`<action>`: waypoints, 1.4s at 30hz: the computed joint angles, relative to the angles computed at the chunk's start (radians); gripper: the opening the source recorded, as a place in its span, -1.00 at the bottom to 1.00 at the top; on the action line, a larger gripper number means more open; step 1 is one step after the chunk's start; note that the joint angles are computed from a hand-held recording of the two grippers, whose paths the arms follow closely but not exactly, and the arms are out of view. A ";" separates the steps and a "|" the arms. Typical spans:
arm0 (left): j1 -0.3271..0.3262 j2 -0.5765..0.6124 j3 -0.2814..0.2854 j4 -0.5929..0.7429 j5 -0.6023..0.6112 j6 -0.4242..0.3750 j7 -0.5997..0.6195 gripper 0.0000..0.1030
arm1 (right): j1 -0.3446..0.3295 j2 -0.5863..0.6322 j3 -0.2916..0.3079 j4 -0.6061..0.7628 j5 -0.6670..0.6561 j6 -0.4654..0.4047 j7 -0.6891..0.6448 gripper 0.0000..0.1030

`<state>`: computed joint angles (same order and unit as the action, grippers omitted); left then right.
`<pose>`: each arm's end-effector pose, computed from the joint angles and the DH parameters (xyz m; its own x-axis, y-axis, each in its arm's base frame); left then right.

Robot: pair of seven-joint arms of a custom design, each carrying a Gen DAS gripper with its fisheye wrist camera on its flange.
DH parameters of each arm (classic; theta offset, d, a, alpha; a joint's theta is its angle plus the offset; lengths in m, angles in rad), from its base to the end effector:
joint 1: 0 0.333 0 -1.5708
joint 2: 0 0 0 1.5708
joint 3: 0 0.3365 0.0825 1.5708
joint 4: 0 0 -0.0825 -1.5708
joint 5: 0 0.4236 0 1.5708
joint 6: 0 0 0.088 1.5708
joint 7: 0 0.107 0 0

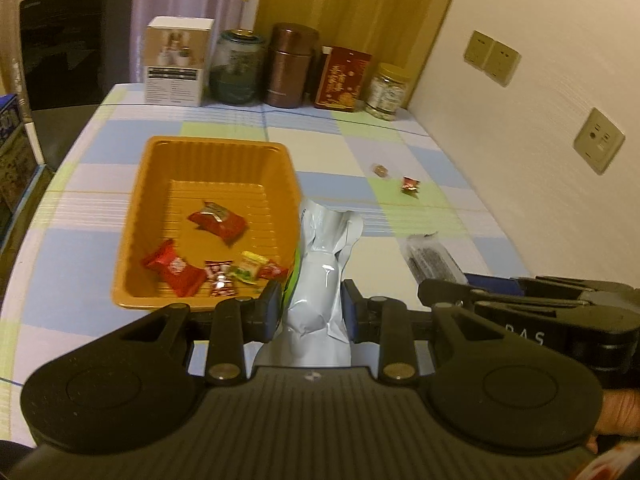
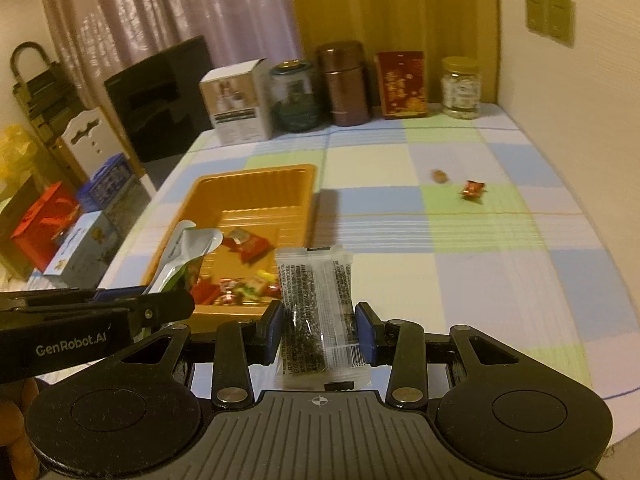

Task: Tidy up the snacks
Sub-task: 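Carry the white-green package and seaweed packet over the orange tray with both tools, then lower the white-green package and seaweed packet into the tray with both tools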

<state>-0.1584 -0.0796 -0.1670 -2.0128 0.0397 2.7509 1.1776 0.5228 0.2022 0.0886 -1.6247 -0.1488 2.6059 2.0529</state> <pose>0.5853 -0.2025 0.5922 -0.0639 -0.9705 0.2323 -0.7127 -0.1185 -0.6913 0.5885 0.4089 0.6046 0.2913 -0.9330 -0.2112 -0.7338 -0.0762 -0.6751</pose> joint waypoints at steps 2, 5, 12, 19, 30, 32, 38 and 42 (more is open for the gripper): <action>0.007 -0.005 0.001 -0.004 0.019 0.000 -0.017 -0.45 | 0.004 0.016 0.005 0.020 0.003 -0.004 -0.007 -0.24; 0.015 -0.013 0.006 -0.015 0.031 0.002 -0.034 -0.45 | 0.012 0.035 0.007 0.044 0.013 -0.006 -0.023 -0.24; 0.042 -0.014 0.021 -0.021 0.053 -0.001 -0.071 -0.45 | 0.030 0.083 0.003 0.103 0.032 -0.015 -0.054 -0.24; 0.070 0.017 0.030 0.009 0.082 -0.009 -0.102 -0.45 | 0.047 0.160 -0.010 0.201 0.053 -0.035 -0.076 -0.24; 0.094 0.092 0.032 0.076 0.100 -0.022 -0.105 -0.45 | 0.066 0.340 -0.026 0.438 0.117 -0.107 -0.127 -0.24; 0.097 0.107 0.032 0.091 0.101 -0.025 -0.104 -0.45 | 0.068 0.373 -0.029 0.484 0.128 -0.124 -0.133 -0.24; 0.106 0.154 0.031 0.135 0.099 -0.037 -0.092 -0.45 | 0.075 0.449 -0.040 0.590 0.149 -0.164 -0.146 -0.24; 0.111 0.183 0.030 0.165 0.101 -0.048 -0.079 -0.45 | 0.078 0.497 -0.050 0.660 0.156 -0.192 -0.145 -0.24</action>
<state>-0.0474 0.1036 -0.1372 -1.8474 0.1407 2.7030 1.0982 0.6004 0.6995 0.0389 -0.9647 0.0073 2.4140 1.9082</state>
